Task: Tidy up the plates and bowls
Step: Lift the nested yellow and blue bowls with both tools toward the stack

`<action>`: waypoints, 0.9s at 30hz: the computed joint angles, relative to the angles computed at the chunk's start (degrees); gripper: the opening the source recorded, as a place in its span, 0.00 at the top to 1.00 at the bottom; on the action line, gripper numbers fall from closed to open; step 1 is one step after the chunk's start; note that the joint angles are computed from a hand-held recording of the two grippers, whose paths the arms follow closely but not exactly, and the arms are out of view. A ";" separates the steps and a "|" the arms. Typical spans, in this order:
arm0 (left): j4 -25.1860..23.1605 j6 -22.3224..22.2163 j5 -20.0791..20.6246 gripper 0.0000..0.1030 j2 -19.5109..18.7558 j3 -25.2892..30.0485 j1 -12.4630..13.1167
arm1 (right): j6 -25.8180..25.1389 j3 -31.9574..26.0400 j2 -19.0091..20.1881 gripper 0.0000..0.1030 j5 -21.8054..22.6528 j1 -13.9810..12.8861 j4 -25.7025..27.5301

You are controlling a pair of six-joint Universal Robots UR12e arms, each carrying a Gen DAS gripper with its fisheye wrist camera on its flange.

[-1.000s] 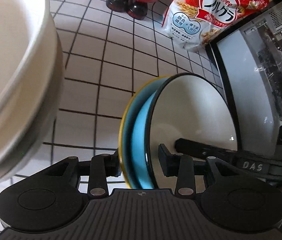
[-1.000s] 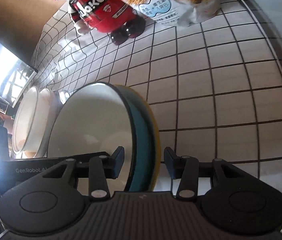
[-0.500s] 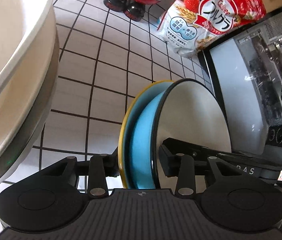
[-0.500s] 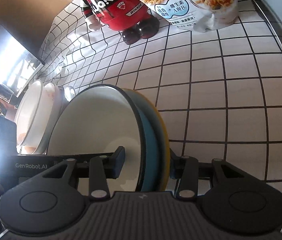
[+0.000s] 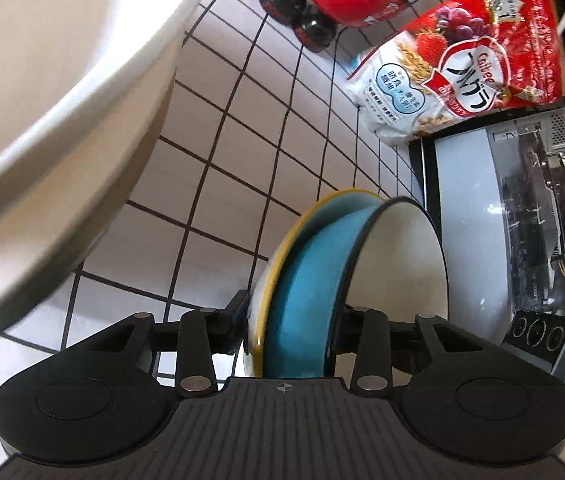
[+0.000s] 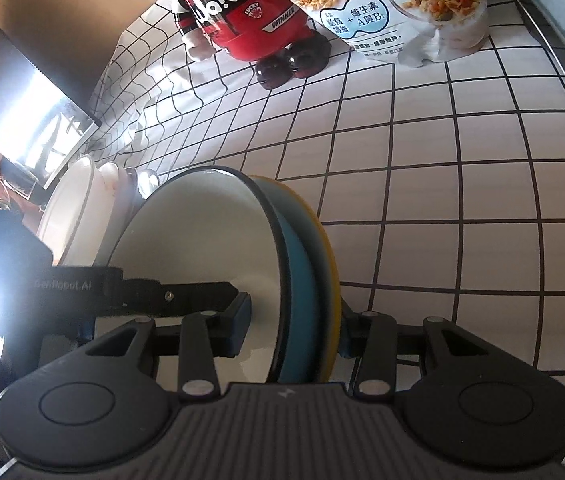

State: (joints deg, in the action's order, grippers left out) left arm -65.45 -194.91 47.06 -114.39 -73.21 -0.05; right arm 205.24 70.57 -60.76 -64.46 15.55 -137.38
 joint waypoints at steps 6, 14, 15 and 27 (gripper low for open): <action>-5.07 5.46 1.64 0.66 0.00 1.56 -0.03 | 0.51 -0.69 -0.04 0.58 -0.26 0.23 2.15; -5.10 10.07 9.54 0.56 0.16 3.72 -2.29 | 3.15 -1.74 0.21 0.59 -0.21 0.17 4.64; -5.42 10.14 9.48 0.55 0.09 3.87 -2.25 | 3.32 -1.83 0.20 0.59 -0.45 0.23 4.89; -13.56 10.17 8.74 0.51 -0.71 7.33 -1.88 | 4.04 -4.79 0.95 0.59 -1.09 0.67 9.44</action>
State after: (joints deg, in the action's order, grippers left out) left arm -79.01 -184.74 55.81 -115.10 -65.88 -1.93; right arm 209.28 65.78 -59.81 -65.55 16.22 -127.94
